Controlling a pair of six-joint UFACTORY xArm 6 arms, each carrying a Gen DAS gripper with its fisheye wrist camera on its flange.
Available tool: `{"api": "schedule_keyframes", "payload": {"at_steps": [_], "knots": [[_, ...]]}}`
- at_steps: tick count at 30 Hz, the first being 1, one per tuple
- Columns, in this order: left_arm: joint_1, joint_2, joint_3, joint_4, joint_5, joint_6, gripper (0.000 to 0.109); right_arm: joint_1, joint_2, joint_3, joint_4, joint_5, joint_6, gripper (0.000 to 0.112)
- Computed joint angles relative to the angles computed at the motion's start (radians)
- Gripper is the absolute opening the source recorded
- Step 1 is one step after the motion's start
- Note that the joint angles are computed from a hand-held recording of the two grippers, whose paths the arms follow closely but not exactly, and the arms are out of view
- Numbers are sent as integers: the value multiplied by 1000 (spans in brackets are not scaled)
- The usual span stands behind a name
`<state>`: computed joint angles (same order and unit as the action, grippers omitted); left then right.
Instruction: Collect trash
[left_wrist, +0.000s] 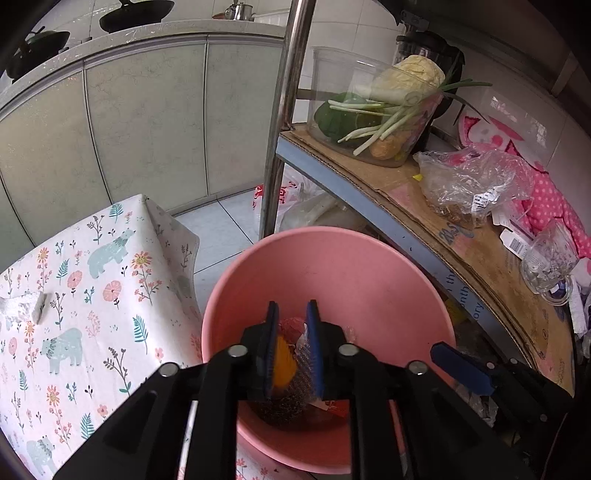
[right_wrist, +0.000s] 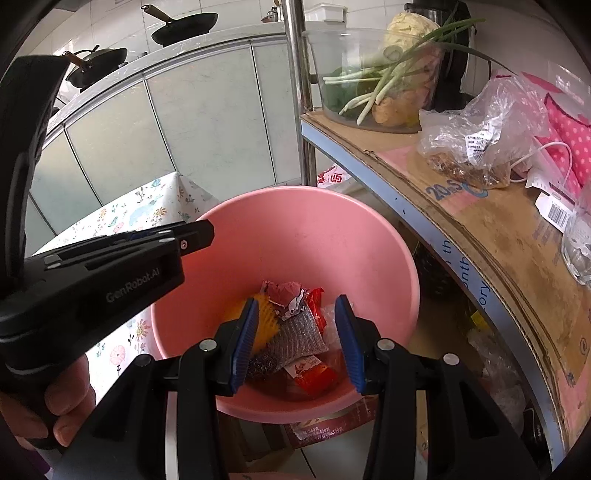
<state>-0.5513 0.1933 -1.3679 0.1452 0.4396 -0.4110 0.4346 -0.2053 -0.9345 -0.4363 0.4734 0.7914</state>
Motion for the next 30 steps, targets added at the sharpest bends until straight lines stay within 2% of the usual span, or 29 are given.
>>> {"api": "schedule_keyframes", "payload": {"at_steps": [5,30], "knots": [[-9,-24,15,39,0,-34,26,1,-19,18,2,-8,2,43],[-70,-180,129,207,43,-187,26,20,-119,85,-19,-20,36,44]]}}
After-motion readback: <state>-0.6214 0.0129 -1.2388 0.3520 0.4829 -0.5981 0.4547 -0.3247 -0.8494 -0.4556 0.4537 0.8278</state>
